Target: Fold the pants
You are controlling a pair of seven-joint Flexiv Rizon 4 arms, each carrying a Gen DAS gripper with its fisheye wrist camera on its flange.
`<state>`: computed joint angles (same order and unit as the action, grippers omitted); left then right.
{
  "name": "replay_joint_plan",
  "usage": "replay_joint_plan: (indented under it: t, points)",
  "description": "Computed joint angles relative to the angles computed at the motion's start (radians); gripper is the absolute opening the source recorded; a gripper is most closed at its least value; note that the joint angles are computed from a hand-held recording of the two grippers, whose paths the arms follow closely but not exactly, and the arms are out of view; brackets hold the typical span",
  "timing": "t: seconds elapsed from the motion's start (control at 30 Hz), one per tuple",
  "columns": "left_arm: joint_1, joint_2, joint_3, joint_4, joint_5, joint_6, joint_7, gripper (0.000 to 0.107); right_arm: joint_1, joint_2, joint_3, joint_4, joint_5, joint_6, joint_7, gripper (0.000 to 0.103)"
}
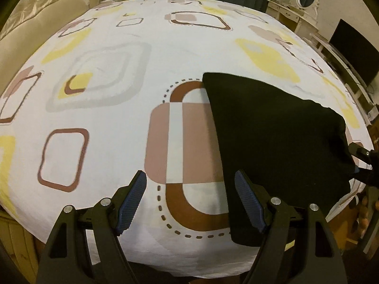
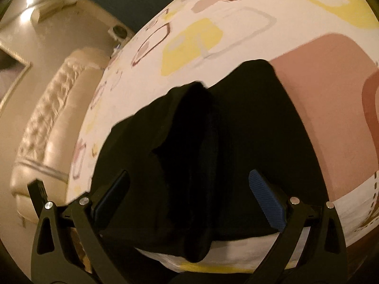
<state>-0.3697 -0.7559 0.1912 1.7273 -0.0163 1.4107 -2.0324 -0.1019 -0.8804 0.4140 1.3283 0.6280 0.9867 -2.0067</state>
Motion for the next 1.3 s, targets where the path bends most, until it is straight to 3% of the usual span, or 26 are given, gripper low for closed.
replay_joint_plan:
  t: [0.03, 0.07, 0.1, 0.17, 0.23, 0.3, 0.67, 0.9, 1.3]
  points:
    - [0.005, -0.002, -0.01, 0.001, 0.0, 0.008, 0.004, 0.076, 0.0, 0.002, 0.002, 0.0, -0.003, -0.008, -0.005, 0.098]
    - [0.003, -0.005, -0.008, 0.001, 0.001, 0.012, 0.005, 0.076, 0.004, 0.003, 0.0, 0.001, -0.01, -0.019, -0.005, 0.087]
    - [-0.004, -0.008, 0.0, -0.003, 0.003, 0.013, 0.003, 0.076, 0.008, -0.002, -0.004, -0.01, -0.024, -0.059, 0.007, 0.063]
    - [-0.006, -0.01, 0.002, -0.003, 0.004, 0.019, 0.004, 0.076, 0.023, -0.008, -0.023, -0.021, -0.041, -0.1, 0.036, 0.043]
    - [-0.003, -0.009, 0.0, 0.005, 0.001, 0.028, 0.006, 0.076, 0.034, -0.007, -0.03, -0.014, -0.049, -0.085, 0.023, 0.037]
    - [0.005, -0.005, -0.008, 0.016, -0.005, 0.035, 0.012, 0.076, 0.021, -0.008, -0.019, -0.016, -0.039, -0.094, 0.005, 0.017]
    - [-0.015, -0.003, 0.004, 0.011, -0.022, 0.044, 0.038, 0.076, -0.024, 0.05, -0.031, -0.007, -0.007, -0.073, -0.08, 0.013]
    - [-0.042, -0.027, 0.022, -0.027, -0.001, 0.009, 0.035, 0.076, -0.03, -0.002, -0.066, -0.054, -0.031, -0.099, -0.039, 0.013]
    - [-0.044, -0.051, 0.03, -0.065, 0.039, -0.041, -0.012, 0.076, -0.108, -0.084, -0.015, -0.138, 0.07, -0.203, -0.054, 0.013]
